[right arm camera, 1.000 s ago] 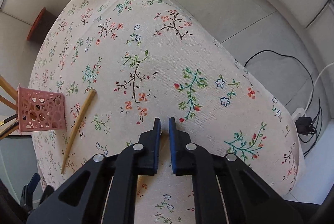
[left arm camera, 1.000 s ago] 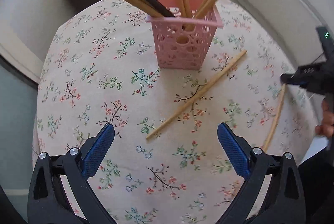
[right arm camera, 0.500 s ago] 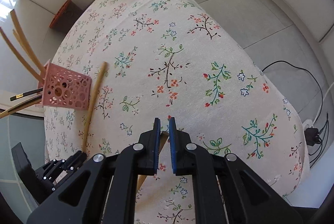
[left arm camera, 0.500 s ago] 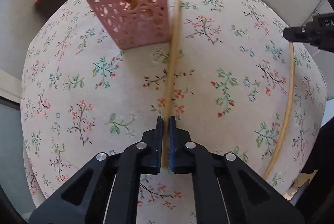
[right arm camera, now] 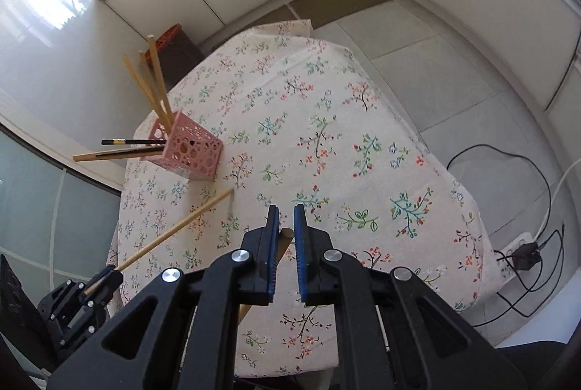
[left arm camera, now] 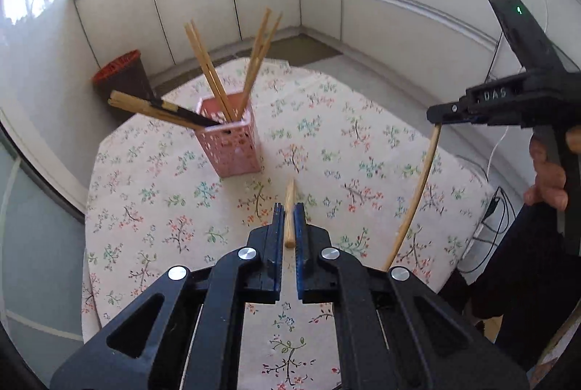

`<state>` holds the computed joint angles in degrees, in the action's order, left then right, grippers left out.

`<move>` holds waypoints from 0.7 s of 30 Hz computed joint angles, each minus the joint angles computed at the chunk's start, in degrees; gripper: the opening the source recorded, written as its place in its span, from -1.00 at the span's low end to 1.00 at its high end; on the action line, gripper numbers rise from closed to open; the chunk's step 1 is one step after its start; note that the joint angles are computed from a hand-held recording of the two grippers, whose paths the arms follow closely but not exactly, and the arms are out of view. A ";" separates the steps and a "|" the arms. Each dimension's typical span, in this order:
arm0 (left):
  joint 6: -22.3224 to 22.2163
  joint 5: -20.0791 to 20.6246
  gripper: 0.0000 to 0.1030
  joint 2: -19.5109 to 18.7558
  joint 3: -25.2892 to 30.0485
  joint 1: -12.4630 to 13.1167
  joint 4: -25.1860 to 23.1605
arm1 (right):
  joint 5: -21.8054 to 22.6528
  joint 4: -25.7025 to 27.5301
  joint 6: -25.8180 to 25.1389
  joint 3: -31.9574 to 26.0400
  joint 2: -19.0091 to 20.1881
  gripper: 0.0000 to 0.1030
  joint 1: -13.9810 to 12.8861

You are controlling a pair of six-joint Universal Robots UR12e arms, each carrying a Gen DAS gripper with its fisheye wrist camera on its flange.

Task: Organize utensils
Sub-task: 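Close the left gripper on the last bamboo chopstick while the right gripper lifts its chopstick, then carry both bamboo chopsticks upright to the pink holder and lower them in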

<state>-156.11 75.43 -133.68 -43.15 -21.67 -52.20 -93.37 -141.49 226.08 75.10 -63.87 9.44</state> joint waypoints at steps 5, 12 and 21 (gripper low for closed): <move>-4.74 -2.14 -0.91 -2.04 5.79 0.23 1.33 | -3.51 -4.30 -6.11 -3.05 -0.01 -0.83 1.55; -10.14 -3.21 -0.91 -2.78 7.86 0.81 1.65 | -5.78 -3.27 -8.43 -5.66 0.14 -0.83 2.03; -11.39 -6.46 -0.91 0.43 2.04 1.46 9.46 | 5.72 22.28 12.18 -4.66 3.12 -0.75 -3.87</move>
